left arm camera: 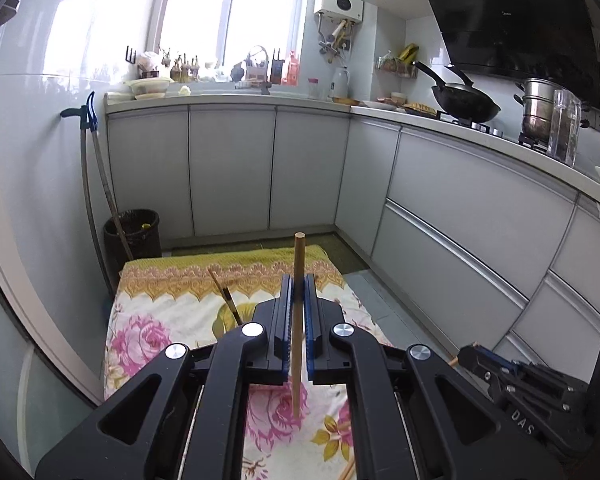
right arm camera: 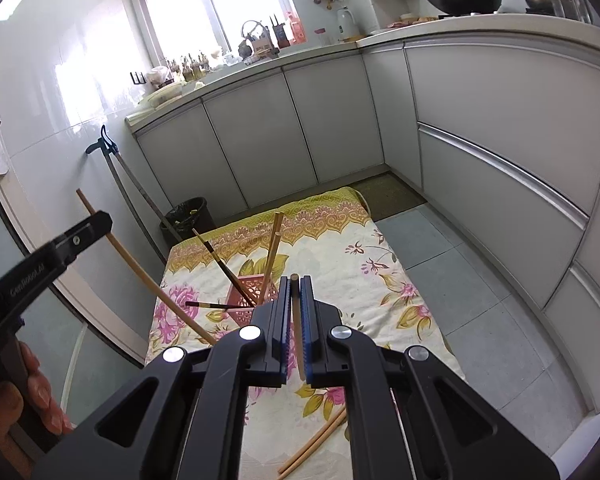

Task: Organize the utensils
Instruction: 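Lower both chopsticks into the pink holder and open both grippers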

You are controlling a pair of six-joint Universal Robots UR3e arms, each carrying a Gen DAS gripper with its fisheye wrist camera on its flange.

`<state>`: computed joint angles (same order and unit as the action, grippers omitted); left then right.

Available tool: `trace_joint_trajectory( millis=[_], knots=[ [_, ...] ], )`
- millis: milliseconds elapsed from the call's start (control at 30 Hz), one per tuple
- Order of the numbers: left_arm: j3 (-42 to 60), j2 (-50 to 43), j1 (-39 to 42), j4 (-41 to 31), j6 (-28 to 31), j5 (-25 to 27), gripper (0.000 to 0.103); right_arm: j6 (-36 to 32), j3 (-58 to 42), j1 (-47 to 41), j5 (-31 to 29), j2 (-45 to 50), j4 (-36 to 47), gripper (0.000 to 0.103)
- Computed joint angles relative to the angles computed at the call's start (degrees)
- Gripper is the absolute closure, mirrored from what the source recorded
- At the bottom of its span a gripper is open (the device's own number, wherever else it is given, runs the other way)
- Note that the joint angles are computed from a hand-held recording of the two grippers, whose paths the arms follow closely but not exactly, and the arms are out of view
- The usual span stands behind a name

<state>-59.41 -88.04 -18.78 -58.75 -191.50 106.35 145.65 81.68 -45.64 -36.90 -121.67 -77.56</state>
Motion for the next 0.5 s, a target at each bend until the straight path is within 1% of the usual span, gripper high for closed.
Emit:
trace_joint_trajectory(
  millis=[33,133,233,300,500],
  knots=[
    [2.2,-1.9,0.3,0.3,0.4,0.9,0.099,2.4,0.6,1.7,-0.8,1.0,-3.6,0.098],
    [6.8,-6.1,2.9,0.6,1.0,-0.1,0.099,9.2,2.6,7.6,-4.0,4.2,-14.3,0.098],
    [8.8,-9.7,4.1,2.5,2.0,1.0,0.099,12.7,3.4,11.7,-6.2,7.0,-20.4,0.098],
    [9.1,-11.8,4.4,4.2,2.9,2.7,0.099,15.5,3.9,14.8,-8.2,9.1,-25.3,0.098],
    [5.4,-14.2,8.9,8.7,3.1,-0.3,0.098,20.7,3.7,21.2,-12.2,14.7,-34.6,0.098]
  ],
)
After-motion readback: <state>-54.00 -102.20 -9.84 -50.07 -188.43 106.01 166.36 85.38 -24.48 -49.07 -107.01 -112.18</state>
